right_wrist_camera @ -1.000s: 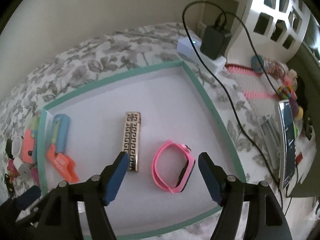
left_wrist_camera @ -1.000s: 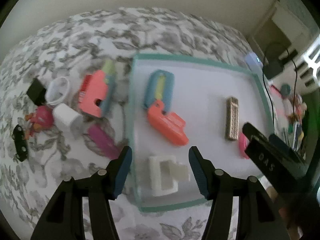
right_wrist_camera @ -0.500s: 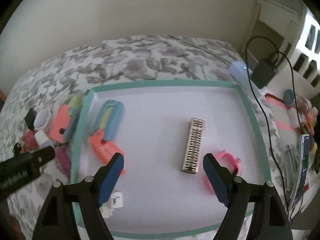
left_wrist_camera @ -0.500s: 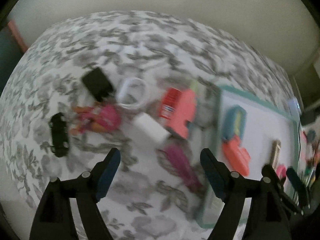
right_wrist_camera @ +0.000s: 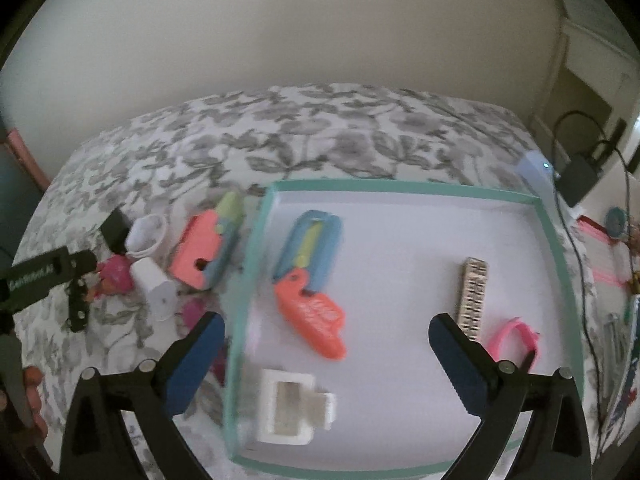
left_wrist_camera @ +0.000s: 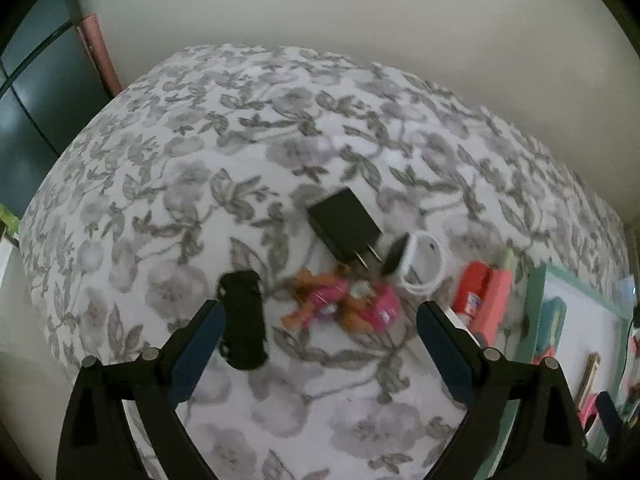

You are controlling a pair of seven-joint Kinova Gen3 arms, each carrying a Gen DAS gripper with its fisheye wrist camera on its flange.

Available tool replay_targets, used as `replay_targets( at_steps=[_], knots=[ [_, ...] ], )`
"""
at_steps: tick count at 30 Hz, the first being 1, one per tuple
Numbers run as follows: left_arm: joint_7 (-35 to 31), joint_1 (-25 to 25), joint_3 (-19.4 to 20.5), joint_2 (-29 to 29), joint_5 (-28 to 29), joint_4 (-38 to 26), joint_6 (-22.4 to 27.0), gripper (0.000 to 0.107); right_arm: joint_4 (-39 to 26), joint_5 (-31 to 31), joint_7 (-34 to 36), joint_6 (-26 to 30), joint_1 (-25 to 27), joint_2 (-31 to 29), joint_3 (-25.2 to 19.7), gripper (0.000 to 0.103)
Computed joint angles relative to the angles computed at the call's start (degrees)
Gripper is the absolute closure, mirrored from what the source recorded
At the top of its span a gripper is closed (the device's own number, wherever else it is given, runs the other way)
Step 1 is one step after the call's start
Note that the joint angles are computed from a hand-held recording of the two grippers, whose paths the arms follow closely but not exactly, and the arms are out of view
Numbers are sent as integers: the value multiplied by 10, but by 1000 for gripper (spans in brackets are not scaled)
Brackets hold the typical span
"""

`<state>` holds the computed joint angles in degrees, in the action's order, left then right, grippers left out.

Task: Organize rigid objects
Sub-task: 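Lower the white clip into the tray and open the left tool, then grasp the white charger block with the right tool while the left tool grasps the black toy car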

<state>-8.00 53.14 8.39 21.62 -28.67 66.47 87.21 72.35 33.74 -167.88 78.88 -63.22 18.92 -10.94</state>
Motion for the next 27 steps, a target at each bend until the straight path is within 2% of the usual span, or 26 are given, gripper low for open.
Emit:
replay_targets(
  at_steps=[5, 14, 23, 27],
  knots=[
    [30, -17, -1, -39, -6, 55, -30, 9, -19, 2, 22, -22, -2, 14, 1, 0],
    [63, -90, 22, -102, 31, 144, -88, 9, -66, -22, 66, -69, 6, 46, 15, 1],
    [49, -153, 36, -117, 98, 199, -144, 9, -133, -89, 141, -89, 10, 107, 36, 15],
    [40, -157, 37, -105, 105, 199, -149, 9, -153, -117, 163, -96, 12, 127, 43, 18]
  ],
)
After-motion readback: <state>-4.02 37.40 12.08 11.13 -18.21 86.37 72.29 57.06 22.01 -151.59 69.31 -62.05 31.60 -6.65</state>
